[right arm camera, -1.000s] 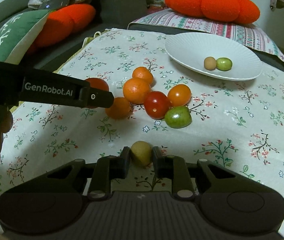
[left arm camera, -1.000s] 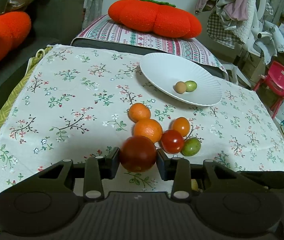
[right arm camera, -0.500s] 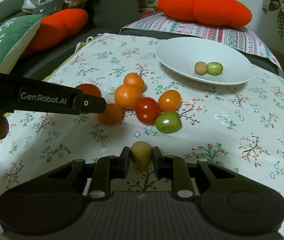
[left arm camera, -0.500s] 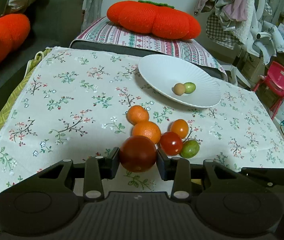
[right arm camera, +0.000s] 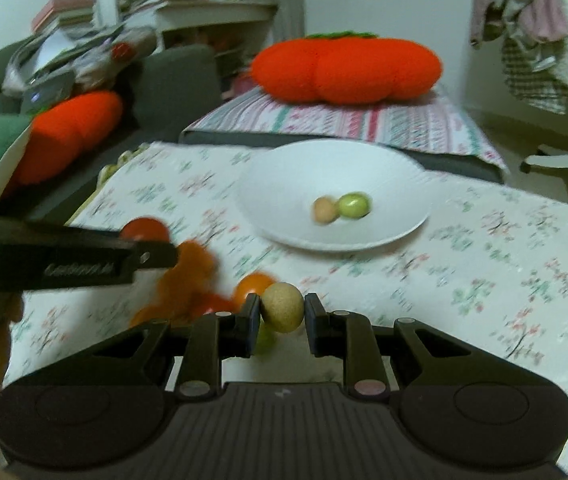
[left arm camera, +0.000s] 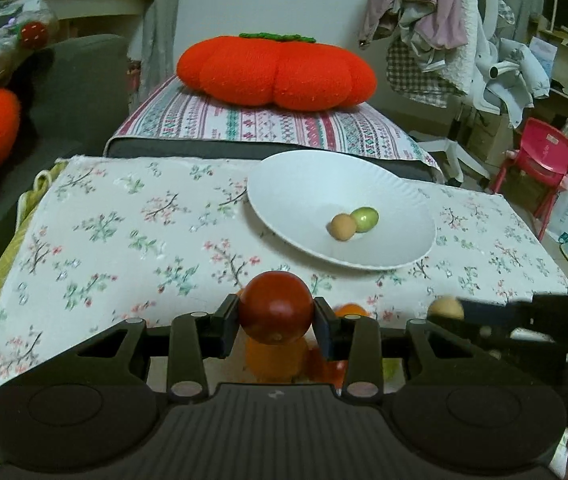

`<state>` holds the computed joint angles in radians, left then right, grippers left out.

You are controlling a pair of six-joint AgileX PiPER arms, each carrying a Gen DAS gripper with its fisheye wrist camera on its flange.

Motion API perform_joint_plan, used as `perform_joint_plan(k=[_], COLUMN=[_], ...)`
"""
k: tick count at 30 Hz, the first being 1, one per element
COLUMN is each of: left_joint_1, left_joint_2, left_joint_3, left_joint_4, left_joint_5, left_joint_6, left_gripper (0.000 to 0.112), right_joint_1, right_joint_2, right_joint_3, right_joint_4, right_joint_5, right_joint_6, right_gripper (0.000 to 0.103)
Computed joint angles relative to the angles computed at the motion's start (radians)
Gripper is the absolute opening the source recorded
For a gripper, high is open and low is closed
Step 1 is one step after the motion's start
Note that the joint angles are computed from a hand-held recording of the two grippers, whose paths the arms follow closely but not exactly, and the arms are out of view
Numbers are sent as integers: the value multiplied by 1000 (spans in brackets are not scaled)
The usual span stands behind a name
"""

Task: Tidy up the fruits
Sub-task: 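Carry the red and yellow tomatoes in both grippers over the white plate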

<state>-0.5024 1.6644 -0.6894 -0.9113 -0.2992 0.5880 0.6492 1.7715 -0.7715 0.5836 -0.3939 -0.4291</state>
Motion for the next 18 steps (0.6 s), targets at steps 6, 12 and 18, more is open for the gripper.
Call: perform_joint_plan(k=[6, 12, 18], left_joint_1=[6, 41, 60], left_joint_2=[61, 149, 235], left_joint_3=[-53, -144, -221], left_joint_4=[199, 458, 546], left_joint_5=[-45, -44, -40], left_joint_6=[-122, -348, -409], left_gripper=[24, 24, 24], right_joint_1=[-55, -68, -116], right_joint_2=[67, 113, 178], right_joint_3=[-94, -161, -245], right_joint_4=[-54, -48, -130], right_joint_5=[12, 0, 33], right_joint_6=[29, -19, 60], right_gripper=[21, 21, 21])
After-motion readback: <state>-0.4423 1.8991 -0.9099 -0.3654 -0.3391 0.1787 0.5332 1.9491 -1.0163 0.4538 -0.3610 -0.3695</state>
